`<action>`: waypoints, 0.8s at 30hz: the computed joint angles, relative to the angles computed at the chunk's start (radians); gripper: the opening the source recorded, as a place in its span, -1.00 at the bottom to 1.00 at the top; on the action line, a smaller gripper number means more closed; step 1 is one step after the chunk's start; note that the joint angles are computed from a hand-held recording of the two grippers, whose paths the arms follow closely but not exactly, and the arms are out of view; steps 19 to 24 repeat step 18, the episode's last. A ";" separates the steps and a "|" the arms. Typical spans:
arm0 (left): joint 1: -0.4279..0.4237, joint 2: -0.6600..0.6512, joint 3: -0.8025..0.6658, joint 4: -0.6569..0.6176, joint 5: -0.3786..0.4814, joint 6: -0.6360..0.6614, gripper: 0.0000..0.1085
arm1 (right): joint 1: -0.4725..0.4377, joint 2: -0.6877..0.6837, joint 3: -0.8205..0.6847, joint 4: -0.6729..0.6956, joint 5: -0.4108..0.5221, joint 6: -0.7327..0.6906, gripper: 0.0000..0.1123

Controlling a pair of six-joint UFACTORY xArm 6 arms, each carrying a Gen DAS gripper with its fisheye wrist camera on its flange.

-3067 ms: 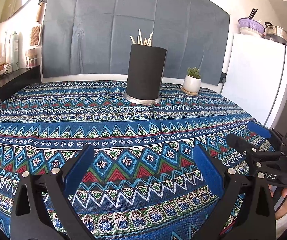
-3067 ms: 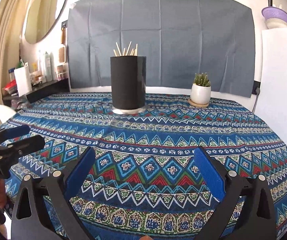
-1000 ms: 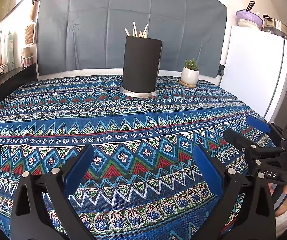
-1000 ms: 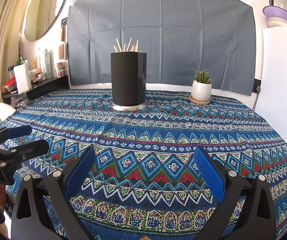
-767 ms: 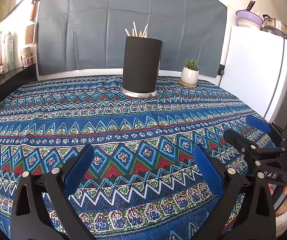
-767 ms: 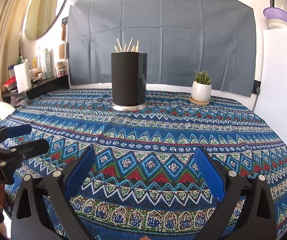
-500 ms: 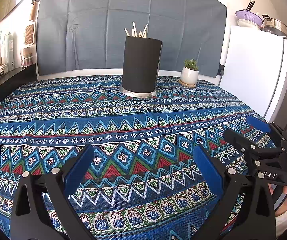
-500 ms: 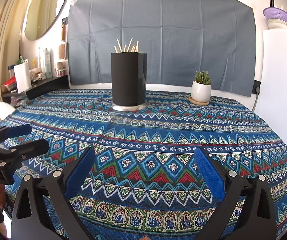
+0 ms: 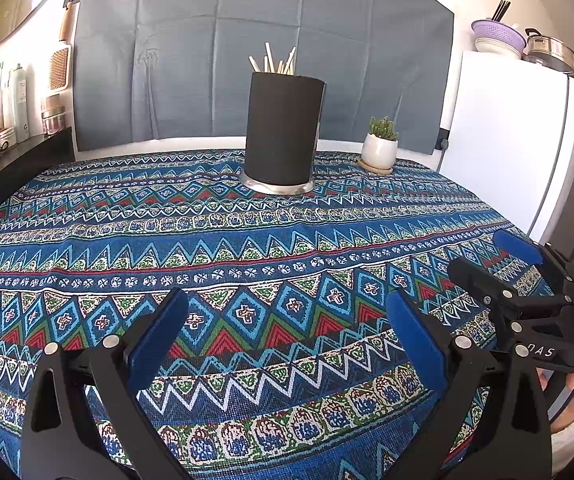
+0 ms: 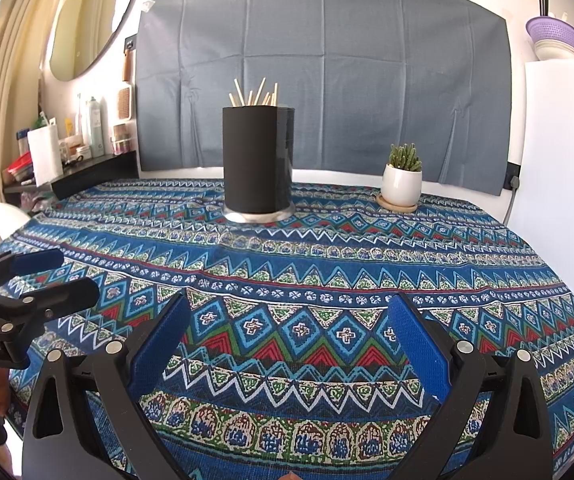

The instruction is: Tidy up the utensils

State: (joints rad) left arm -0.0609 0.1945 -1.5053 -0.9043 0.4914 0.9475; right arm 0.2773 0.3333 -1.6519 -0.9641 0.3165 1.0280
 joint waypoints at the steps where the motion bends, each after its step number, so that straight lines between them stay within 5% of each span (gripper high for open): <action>1: 0.000 -0.001 0.001 -0.001 0.000 0.001 0.79 | 0.000 -0.001 0.001 -0.004 0.001 0.005 0.69; 24: 0.005 0.006 -0.012 -0.001 0.019 -0.011 0.79 | 0.000 0.000 0.000 -0.025 -0.001 0.022 0.69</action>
